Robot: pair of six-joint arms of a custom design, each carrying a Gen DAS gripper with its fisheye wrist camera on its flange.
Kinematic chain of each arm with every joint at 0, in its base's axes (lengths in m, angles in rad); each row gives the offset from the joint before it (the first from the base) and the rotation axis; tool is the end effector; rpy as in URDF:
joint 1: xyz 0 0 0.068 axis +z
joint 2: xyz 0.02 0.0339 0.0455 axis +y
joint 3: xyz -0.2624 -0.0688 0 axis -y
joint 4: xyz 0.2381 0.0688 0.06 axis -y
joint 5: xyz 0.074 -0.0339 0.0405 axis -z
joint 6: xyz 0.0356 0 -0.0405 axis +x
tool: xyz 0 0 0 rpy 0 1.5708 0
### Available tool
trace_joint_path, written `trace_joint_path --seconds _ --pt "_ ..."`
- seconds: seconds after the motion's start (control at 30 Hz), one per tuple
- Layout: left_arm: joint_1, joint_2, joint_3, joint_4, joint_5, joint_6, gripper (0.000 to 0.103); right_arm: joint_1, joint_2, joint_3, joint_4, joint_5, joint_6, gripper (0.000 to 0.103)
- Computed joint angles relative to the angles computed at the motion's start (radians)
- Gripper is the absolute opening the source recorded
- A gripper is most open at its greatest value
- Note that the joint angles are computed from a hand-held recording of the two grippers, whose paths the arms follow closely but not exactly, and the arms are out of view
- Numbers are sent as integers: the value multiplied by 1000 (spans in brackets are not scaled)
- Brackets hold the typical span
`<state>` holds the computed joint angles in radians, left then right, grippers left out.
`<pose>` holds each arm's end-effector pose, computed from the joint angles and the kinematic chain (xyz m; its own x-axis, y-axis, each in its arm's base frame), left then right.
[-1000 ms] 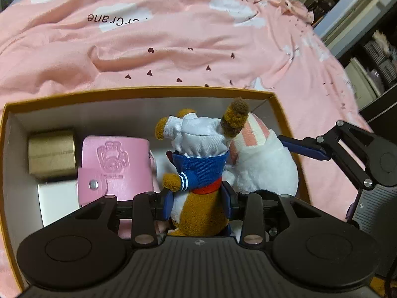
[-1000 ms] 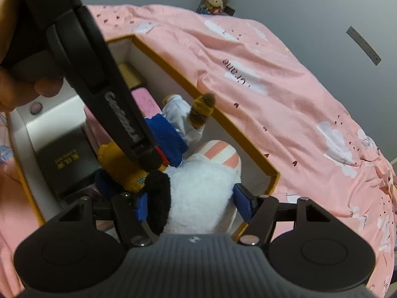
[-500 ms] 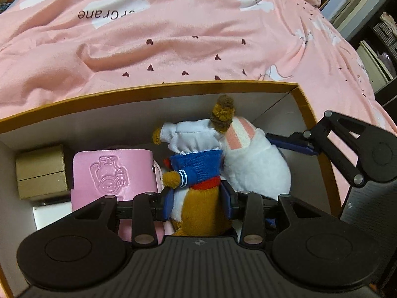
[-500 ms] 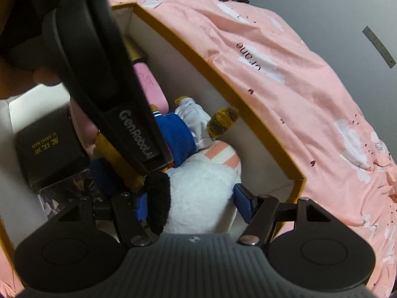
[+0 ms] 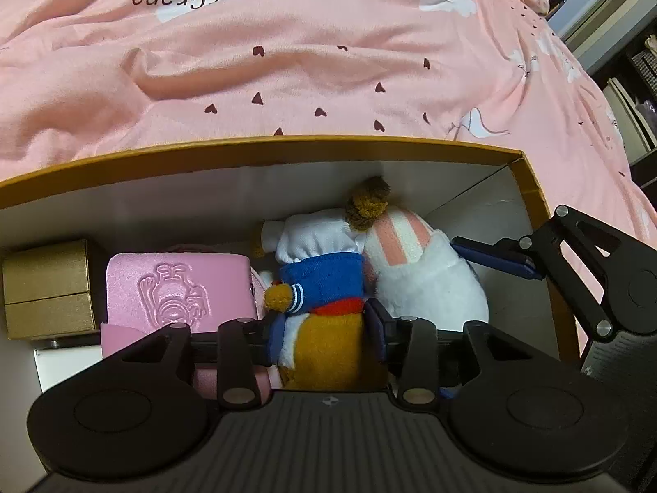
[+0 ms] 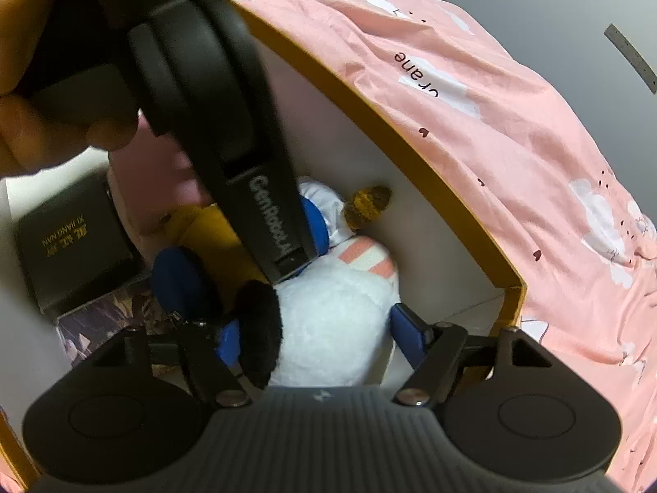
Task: Organize objects
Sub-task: 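Open both grippers and withdraw them toward the crochet ball and tape measure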
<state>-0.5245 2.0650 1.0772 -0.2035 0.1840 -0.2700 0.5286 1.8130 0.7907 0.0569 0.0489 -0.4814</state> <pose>0.3135 -0.1889 0.0775 -0.9218 0.2304 -0.3117 0.3166 0.9115 -0.2626 0.2777 0.1602 0.1063 -0.4072 -0.7734 -0.4858 -0.7539 0.5849 -0.2991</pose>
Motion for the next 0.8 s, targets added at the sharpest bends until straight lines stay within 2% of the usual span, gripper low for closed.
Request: trace_joint_path --seconds 0.1,0.17,0.33,0.43,0.6,0.63,0.73,0.8 --pt "8 -29 -27 19 9 -9 49 -14 -47 -7 -39 -31 13 75" --pt "10 -52 -49 35 7 -11 53 -24 -91 -12 -72 -55 25 79" --pt "-3 -161 -133 68 -20 -14 53 -33 -204 -31 -146 -75 56 80" --pt "-21 -290 -215 82 -47 1 53 -50 -307 -51 -206 -121 99 80" --pt "-92 -601 -379 50 -79 21 53 -69 -531 -115 -307 -178 241 63" --pt "-114 -668 -413 35 -84 23 52 -73 -611 -148 -335 -184 276 63" --pt "-201 -876 -509 -38 -102 -3 49 49 -783 -222 -393 -98 426 61" --pt "-269 -974 -552 -89 -119 -55 47 68 -885 -273 -437 -85 483 61"
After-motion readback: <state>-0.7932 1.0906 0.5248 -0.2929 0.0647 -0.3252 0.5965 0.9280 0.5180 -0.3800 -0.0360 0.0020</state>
